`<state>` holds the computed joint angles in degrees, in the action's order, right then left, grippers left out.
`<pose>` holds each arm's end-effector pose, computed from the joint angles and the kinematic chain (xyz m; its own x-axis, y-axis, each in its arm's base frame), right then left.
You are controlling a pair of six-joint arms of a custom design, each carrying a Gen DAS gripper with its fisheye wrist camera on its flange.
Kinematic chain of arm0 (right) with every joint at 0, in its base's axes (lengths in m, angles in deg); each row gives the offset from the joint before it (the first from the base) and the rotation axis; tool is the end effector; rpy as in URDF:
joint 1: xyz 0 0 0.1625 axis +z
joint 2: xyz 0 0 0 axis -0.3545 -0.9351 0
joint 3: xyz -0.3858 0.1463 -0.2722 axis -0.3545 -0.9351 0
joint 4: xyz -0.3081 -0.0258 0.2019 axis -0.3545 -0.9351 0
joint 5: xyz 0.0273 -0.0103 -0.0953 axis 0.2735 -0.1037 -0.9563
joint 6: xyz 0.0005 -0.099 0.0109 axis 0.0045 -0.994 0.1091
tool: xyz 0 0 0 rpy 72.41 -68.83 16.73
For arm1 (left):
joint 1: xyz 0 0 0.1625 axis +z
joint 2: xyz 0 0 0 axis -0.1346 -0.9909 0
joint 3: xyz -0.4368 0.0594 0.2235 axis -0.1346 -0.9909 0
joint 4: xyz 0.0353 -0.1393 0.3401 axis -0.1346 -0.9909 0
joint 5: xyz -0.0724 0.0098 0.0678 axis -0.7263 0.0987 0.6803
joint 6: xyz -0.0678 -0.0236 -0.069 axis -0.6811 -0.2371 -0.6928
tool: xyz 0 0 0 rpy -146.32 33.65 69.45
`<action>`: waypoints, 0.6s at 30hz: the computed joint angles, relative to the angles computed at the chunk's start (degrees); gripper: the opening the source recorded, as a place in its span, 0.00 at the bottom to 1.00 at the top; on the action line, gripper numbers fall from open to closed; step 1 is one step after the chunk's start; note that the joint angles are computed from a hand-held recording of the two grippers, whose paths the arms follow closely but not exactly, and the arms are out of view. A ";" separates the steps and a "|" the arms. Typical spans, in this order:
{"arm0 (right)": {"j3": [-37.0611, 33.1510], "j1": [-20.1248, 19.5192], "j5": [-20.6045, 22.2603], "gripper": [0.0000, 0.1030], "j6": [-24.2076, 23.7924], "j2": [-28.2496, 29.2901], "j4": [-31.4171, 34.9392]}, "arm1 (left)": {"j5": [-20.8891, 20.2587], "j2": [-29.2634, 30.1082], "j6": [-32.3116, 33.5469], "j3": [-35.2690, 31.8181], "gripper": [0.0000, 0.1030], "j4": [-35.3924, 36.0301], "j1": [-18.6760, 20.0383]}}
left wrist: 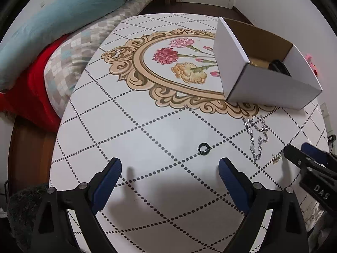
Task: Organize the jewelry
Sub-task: 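Pinch a small ring with the left gripper while the right pinches another ring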
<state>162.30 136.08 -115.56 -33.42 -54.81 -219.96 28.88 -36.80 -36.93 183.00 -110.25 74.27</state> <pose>0.3426 -0.5842 -0.0414 -0.7496 0.1033 0.6538 -0.1745 0.9220 -0.3457 -0.0329 -0.5961 0.2986 -0.6884 0.0867 -0.7201 0.3238 0.9251 -0.1983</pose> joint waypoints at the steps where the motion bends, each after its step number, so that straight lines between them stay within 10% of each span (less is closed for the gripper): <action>1: -0.54 0.27 -1.11 0.54 -0.46 0.51 0.45 | -0.10 0.11 0.17 0.14 0.91 -0.28 0.00; 6: -1.13 1.21 -4.60 0.13 -2.33 1.81 -0.19 | -0.73 0.71 1.74 0.17 0.83 -1.22 0.07; 18: 1.49 0.77 -3.56 0.13 1.12 -0.36 -1.20 | -2.66 1.68 3.69 0.59 0.26 -5.09 0.18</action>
